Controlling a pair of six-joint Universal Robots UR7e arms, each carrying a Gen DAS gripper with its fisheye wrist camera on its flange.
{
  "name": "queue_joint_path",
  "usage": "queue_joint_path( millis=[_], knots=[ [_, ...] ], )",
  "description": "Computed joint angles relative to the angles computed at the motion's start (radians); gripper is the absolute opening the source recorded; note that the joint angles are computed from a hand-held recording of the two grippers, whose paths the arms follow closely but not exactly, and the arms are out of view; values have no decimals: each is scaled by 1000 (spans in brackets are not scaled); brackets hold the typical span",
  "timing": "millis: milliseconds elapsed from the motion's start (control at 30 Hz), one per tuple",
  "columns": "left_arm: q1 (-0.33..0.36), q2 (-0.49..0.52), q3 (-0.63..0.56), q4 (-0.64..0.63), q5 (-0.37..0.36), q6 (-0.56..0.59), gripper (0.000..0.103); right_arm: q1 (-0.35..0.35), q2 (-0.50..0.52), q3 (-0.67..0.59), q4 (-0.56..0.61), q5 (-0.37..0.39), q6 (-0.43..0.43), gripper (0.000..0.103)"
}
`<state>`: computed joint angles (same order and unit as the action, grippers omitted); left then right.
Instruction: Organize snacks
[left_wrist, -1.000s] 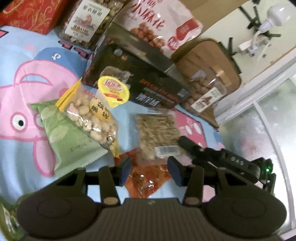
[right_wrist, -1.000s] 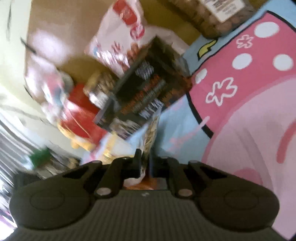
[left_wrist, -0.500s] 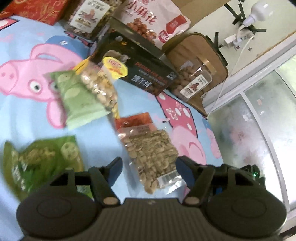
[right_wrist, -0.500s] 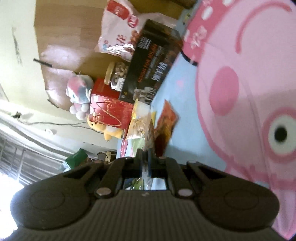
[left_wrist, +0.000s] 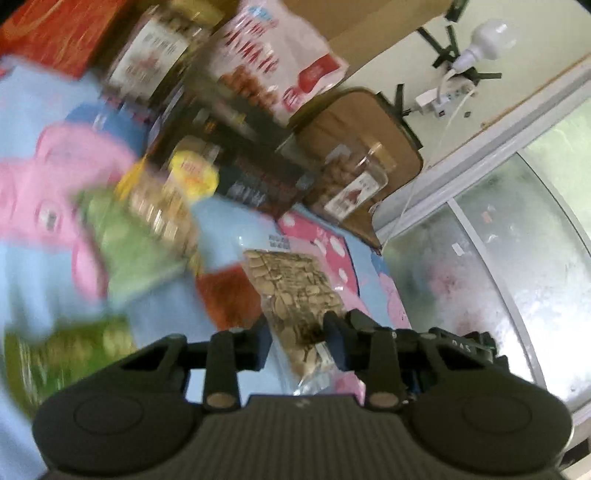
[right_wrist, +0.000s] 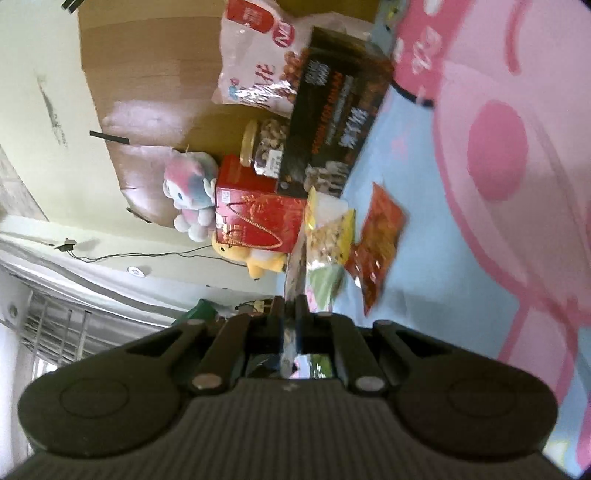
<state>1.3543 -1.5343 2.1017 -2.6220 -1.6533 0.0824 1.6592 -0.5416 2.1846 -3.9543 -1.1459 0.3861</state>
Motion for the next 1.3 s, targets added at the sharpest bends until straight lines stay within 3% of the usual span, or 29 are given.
queue_joint_path(
  millis=[133, 333, 400, 433, 467, 533, 567, 600, 700, 800, 867, 933, 1067, 1133, 1200, 1300],
  knots=[
    [-72, 59, -81, -37, 76, 69, 30, 66, -34, -75, 50, -92, -92, 8],
    [-112, 261, -294, -43, 177, 85, 36, 139, -42, -272, 164, -300, -262, 8],
    [-122, 330, -351, -64, 245, 107, 46, 154, -12, -355, 196, -371, -317, 9],
    [-129, 366, -378, -68, 294, 117, 59, 162, 11, -401, 205, -415, -366, 9],
    [-136, 397, -397, -73, 357, 124, 61, 170, 40, -450, 210, -462, -429, 10],
    [-141, 427, -412, -82, 445, 126, 59, 191, 97, -541, 226, -611, -567, 22],
    [-136, 419, -406, -83, 441, 122, 59, 196, 121, -572, 220, -679, -624, 32],
    [-125, 398, -388, -93, 408, 127, 59, 195, 142, -589, 192, -717, -657, 35],
    [-88, 292, -308, -142, 284, 163, 59, 170, 126, -522, 98, -664, -613, 35],
    [-50, 189, -240, -161, 220, 159, 59, 158, 104, -430, -2, -596, -575, 35],
    [-20, 141, -210, -161, 194, 139, 60, 153, 88, -378, 14, -545, -544, 35],
    [2, 123, -192, -160, 195, 114, 60, 151, 77, -361, 108, -503, -531, 35],
    [33, 152, -215, -106, 188, 47, 60, 184, 118, -416, 253, -532, -552, 37],
    [49, 172, -235, -61, 150, 25, 60, 208, 136, -437, 280, -567, -615, 37],
    [43, 195, -237, -75, 169, 30, 60, 233, 160, -469, 318, -627, -689, 38],
    [38, 226, -253, -75, 189, 44, 60, 244, 183, -495, 350, -649, -754, 40]
  ],
)
